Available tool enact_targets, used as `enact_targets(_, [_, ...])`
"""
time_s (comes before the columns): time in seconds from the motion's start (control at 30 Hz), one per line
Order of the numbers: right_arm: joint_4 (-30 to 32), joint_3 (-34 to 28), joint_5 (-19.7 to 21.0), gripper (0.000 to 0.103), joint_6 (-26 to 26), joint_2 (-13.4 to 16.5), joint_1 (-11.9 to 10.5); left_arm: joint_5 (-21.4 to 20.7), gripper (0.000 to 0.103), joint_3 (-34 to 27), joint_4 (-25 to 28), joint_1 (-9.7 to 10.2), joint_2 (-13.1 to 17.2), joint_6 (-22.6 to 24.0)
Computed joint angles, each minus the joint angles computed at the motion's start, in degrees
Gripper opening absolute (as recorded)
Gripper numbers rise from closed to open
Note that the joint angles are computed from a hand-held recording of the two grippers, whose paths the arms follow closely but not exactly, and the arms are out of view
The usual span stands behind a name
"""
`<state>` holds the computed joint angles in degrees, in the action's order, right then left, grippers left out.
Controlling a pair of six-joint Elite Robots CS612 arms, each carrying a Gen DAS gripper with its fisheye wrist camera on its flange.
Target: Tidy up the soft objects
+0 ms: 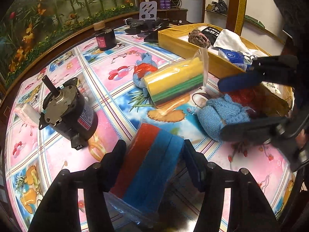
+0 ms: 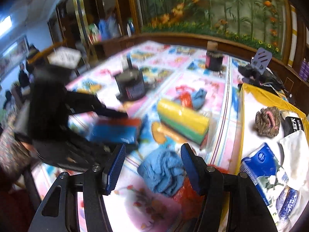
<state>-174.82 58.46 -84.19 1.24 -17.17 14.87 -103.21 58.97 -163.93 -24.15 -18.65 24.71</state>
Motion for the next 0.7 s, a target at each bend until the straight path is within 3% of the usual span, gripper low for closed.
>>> enact_targets(0.13, [6.0,-2.3,-4.7,0.063,-1.2,0.9,0.7,0.1,0.061,0.0,0.0,0.04,0.0,-0.3])
enact_targets(0.23, [5.5,-1.9,-2.0,0.046,-2.3,0.9,0.3,0.1,0.058,0.0,-0.2,0.01,0.0,-0.3])
enact_targets(0.27, [5.1,-1.8,-2.2,0.046,-2.2,0.8,0.3,0.0,0.055,0.2,-0.3,0.00,-0.1,-0.2])
enact_targets(0.47, [-6.7,1.6,-3.4,0.045,2.7,-0.1,-0.4,-1.8,0.052,0.6,-3.6,0.29,-0.1,-2.4])
enact_targets(0.7, [-17.0,3.4,-10.5,0.045,8.6,-0.3,-0.5,-2.9,0.052,0.7,-5.9,0.36,-0.1,-4.7])
